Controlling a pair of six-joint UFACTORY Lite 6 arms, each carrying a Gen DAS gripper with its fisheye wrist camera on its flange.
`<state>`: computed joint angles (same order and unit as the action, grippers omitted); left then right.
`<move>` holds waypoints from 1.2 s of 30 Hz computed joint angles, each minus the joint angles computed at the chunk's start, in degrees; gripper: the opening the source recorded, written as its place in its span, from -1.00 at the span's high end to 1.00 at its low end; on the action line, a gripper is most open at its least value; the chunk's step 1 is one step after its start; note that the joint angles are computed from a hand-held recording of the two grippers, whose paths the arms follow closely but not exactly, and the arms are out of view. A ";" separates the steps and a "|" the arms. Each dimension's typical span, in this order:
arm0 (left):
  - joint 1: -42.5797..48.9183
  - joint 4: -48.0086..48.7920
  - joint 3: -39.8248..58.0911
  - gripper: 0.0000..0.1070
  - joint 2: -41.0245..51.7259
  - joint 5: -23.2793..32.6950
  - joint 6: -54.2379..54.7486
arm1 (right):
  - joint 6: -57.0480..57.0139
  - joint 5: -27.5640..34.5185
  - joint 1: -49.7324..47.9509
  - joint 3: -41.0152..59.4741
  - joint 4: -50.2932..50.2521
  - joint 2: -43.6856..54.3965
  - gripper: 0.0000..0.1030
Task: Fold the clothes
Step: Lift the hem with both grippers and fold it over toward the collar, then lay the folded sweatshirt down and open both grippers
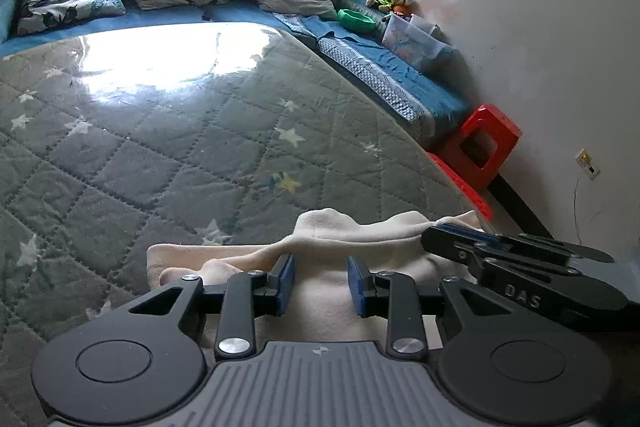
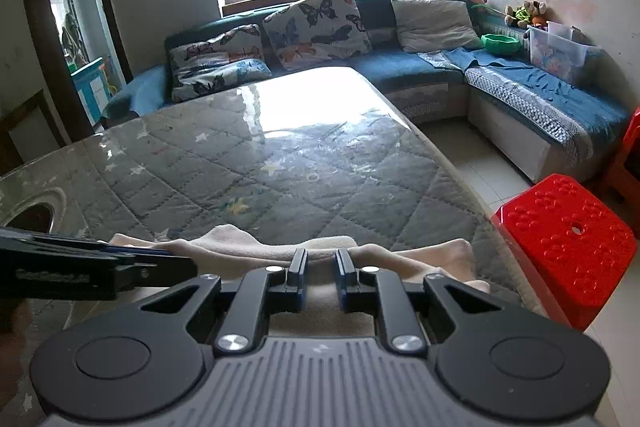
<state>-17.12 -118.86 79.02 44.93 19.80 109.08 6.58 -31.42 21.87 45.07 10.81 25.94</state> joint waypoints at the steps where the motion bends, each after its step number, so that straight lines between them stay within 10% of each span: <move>1: 0.00 -0.28 -0.25 0.42 -0.17 -0.08 0.55 | 0.34 -0.08 0.00 -0.32 -0.32 -0.23 0.71; 36: -0.09 -25.45 -44.09 0.37 -28.56 13.41 38.70 | -16.74 -3.44 14.51 -32.37 23.58 -29.89 0.52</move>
<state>-17.21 -144.31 34.93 16.37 33.22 147.79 -10.17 -34.86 36.38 12.70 34.39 -3.95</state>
